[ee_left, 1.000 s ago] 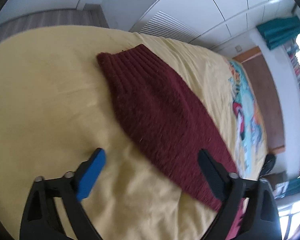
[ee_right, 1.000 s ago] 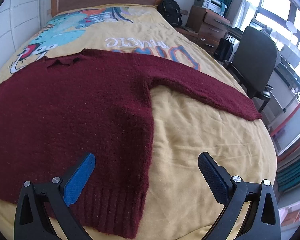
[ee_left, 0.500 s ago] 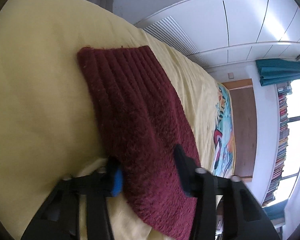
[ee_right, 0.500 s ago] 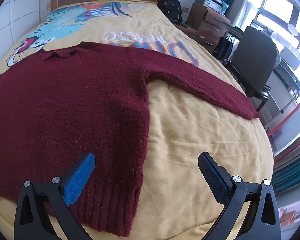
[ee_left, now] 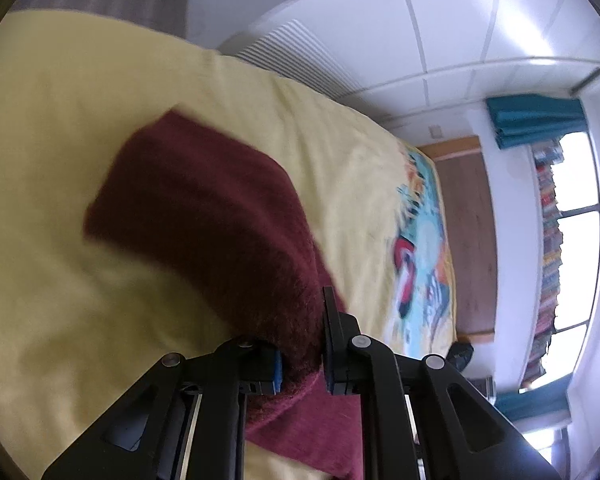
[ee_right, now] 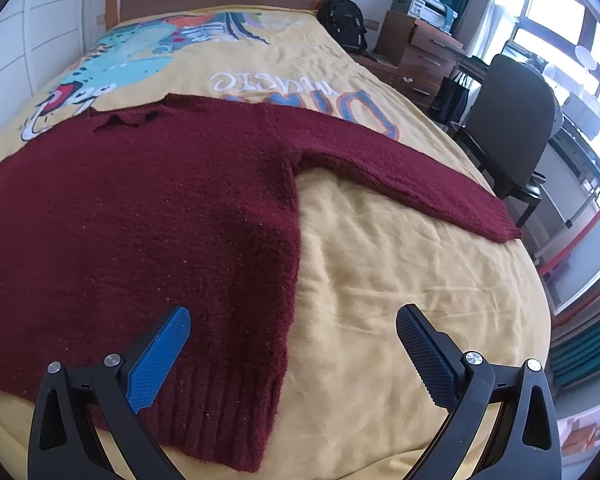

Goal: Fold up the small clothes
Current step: 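Lift the sleeve with the left tool and lay it across the sweater body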

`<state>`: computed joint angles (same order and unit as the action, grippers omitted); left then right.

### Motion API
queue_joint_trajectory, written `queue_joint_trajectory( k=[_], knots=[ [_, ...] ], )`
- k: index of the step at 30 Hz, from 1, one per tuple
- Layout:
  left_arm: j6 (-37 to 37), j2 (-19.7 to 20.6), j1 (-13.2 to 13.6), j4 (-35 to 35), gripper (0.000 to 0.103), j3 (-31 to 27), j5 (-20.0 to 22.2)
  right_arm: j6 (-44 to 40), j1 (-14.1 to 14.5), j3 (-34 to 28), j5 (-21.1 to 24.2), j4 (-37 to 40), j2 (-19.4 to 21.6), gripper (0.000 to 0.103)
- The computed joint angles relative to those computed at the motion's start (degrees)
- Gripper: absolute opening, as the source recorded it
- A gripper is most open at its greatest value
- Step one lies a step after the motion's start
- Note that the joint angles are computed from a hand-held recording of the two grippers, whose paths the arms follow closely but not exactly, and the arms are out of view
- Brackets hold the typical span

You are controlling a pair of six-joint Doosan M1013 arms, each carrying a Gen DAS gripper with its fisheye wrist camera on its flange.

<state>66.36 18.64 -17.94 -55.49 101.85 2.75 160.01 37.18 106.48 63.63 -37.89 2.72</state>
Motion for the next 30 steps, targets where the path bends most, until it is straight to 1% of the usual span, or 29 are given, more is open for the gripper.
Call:
queue_joint_trajectory(
  k=[1, 2, 5, 7, 8, 10, 11, 14, 21, 26, 29, 30],
  knots=[
    [0.2, -0.1, -0.3, 0.2, 0.012, -0.7, 0.3, 0.1, 0.1, 0.1, -0.3, 0.0, -0.1, 0.103],
    [-1.1, -0.3, -0.6, 1.7, 0.012, -1.0, 0.4, 0.1, 0.1, 0.3, -0.5, 0.0, -0.3, 0.103],
    [-7.0, -0.4, -1.8, 7.9, 0.012, -2.7, 0.8, 1.0, 0.1, 1.0, -1.5, -0.3, -1.1, 0.103],
    [-12.4, 0.1, -2.6, 14.2, 0.012, -4.5, 1.5, 1.5, 0.0, 1.6, -2.1, -0.2, -1.7, 0.103],
    [-11.7, 0.1, -3.2, 14.0, 0.012, -5.3, 1.9, 1.4, -0.2, 1.9, -2.3, 0.1, -2.0, 0.103],
    [-12.9, 1.2, -3.9, 16.0, 0.012, -7.7, 3.0, 1.3, -0.3, 2.2, -2.0, 0.5, -2.3, 0.103],
    [-14.2, 1.4, -4.5, 17.9, 0.012, -8.7, 3.8, 1.5, -0.5, 2.6, -2.4, 0.7, -2.6, 0.103],
    [-14.8, 2.2, -6.0, 20.5, 0.012, -11.4, 6.2, 1.7, -1.1, 3.6, -3.4, 1.6, -3.4, 0.103],
    [-10.8, 5.5, -9.7, 19.0, 0.012, -18.5, 10.8, 3.1, -1.9, 6.3, -5.1, 2.9, -5.5, 0.103],
    [-5.8, 9.5, -12.4, 15.2, 0.012, -25.0, 14.7, 4.2, -2.3, 7.8, -5.2, 3.0, -6.9, 0.103],
    [-3.3, 11.8, -14.1, 14.2, 0.012, -29.1, 18.0, 4.8, -2.5, 8.7, -4.9, 3.0, -7.8, 0.103],
    [-3.3, 12.7, -14.8, 14.9, 0.012, -30.5, 19.1, 5.3, -2.5, 9.1, -4.7, 2.8, -8.2, 0.103]
  ],
)
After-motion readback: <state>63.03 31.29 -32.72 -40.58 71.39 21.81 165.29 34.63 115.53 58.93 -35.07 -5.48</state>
